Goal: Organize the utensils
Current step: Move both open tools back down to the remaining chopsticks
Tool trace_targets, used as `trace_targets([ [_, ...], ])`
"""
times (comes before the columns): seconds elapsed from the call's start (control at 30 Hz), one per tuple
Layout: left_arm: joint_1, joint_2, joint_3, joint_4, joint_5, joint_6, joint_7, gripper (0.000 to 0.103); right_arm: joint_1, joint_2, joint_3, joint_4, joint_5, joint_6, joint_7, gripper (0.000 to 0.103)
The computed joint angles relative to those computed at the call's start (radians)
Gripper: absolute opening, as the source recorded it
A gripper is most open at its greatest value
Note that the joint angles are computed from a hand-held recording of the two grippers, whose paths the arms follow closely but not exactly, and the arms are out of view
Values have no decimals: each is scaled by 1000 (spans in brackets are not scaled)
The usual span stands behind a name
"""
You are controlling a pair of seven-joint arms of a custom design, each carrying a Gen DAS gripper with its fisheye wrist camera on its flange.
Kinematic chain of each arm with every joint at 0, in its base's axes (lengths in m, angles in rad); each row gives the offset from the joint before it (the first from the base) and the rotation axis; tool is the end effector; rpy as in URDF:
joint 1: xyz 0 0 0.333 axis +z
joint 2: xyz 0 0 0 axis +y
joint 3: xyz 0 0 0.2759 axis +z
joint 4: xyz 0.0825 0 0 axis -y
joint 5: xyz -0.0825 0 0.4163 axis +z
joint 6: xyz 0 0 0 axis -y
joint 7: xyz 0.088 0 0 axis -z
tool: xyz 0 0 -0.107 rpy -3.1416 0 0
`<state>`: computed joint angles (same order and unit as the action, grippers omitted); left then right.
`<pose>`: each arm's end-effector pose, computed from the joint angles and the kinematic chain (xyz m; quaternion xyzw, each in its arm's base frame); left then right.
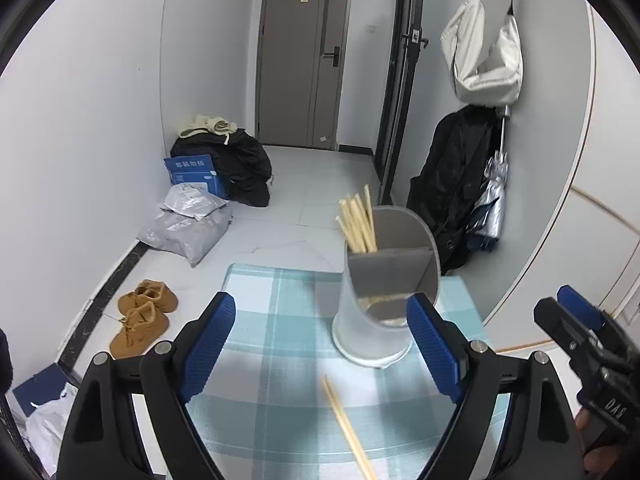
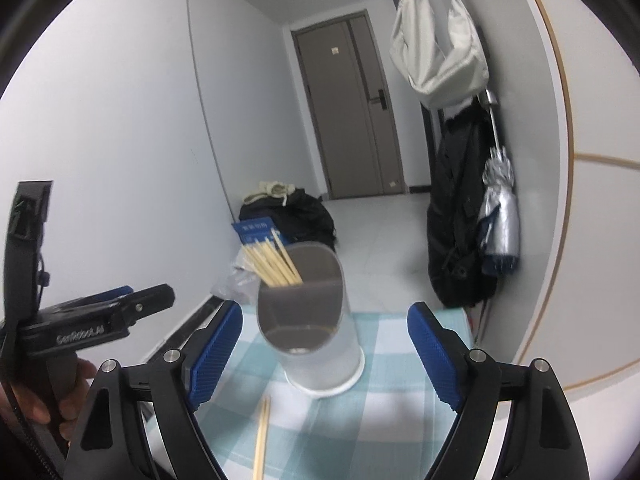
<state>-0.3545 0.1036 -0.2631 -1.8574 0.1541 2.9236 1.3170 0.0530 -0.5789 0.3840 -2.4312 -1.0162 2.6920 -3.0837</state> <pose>0.5394 -0.3874 0.5298 -0.4586 0.7570 -0.4227 0.1947 0.4225 0.2424 0.5255 -0.4711 0.6953 -0.3698 0.3973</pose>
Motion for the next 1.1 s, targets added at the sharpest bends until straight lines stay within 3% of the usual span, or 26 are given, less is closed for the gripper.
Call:
trace_targets([
  [0.27, -15, 18, 22, -23, 82, 21, -90, 84, 32, 28, -25, -25, 58, 20, -35, 85],
  [0.47, 14, 42, -6, -30, -28, 9, -17, 84, 66, 86, -53, -18, 131, 13, -124, 85],
  [0.63, 12, 66, 6, -11, -41, -42, -16, 84, 101, 153, -85, 1, 219, 1, -208, 85],
  [0.93, 55, 79, -6, 8, -179, -96, 58, 84, 173, 308, -150, 93, 356, -21, -370, 83],
  [1.1, 71, 91, 0, 33, -231, -138, 50, 84, 233, 440, -189, 201, 454, -42, -503, 73],
])
